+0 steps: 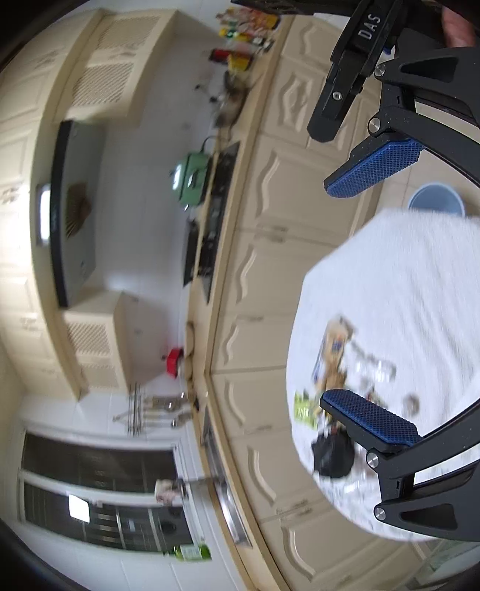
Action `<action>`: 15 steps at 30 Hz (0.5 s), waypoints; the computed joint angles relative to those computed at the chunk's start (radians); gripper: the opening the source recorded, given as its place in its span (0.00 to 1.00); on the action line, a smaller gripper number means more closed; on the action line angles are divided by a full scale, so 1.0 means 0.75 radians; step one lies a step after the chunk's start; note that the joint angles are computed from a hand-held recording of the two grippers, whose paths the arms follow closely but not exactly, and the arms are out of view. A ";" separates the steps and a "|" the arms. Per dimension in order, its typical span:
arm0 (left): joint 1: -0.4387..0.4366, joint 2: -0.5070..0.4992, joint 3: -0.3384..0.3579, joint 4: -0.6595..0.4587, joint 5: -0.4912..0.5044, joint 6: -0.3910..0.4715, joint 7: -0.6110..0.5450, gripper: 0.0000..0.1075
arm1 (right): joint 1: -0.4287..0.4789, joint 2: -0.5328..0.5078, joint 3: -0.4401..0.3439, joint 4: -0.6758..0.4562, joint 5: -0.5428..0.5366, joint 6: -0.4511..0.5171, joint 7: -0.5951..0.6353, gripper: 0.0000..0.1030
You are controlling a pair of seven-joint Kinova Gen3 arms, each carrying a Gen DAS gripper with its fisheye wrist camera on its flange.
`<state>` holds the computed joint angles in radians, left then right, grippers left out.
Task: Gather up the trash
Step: 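Return both tools to the table over the remaining trash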
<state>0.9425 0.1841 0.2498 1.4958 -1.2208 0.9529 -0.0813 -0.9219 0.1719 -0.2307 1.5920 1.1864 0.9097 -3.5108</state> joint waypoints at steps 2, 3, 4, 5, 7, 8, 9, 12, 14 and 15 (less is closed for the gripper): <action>0.032 -0.047 0.004 0.049 -0.022 0.068 0.057 0.95 | -0.022 0.031 -0.009 -0.058 0.008 0.005 0.048 1.00; 0.024 -0.051 0.027 0.049 -0.036 0.094 0.072 0.95 | -0.038 0.042 -0.009 -0.081 0.009 0.011 0.071 1.00; 0.040 -0.071 0.036 0.073 -0.049 0.140 0.106 0.95 | -0.052 0.055 -0.007 -0.105 0.007 0.018 0.094 1.00; 0.047 -0.075 0.056 0.079 -0.061 0.179 0.130 0.95 | -0.068 0.077 -0.006 -0.146 -0.002 0.023 0.137 1.00; 0.056 -0.087 0.088 0.089 -0.072 0.256 0.176 0.95 | -0.099 0.103 0.008 -0.193 -0.017 0.028 0.197 1.00; 0.060 -0.093 0.101 0.099 -0.077 0.286 0.201 0.95 | -0.117 0.124 0.015 -0.231 -0.025 0.032 0.241 1.00; 0.061 -0.103 0.112 0.106 -0.076 0.312 0.219 0.95 | -0.132 0.137 0.027 -0.251 -0.029 0.027 0.264 1.00; 0.072 -0.123 0.158 0.122 -0.074 0.420 0.268 0.95 | -0.168 0.168 0.060 -0.303 -0.051 0.010 0.336 1.00; 0.077 -0.135 0.179 0.128 -0.069 0.472 0.292 0.95 | -0.193 0.193 0.081 -0.340 -0.064 -0.001 0.383 1.00; 0.079 -0.138 0.188 0.128 -0.066 0.499 0.307 0.95 | -0.205 0.204 0.091 -0.357 -0.072 -0.005 0.399 1.00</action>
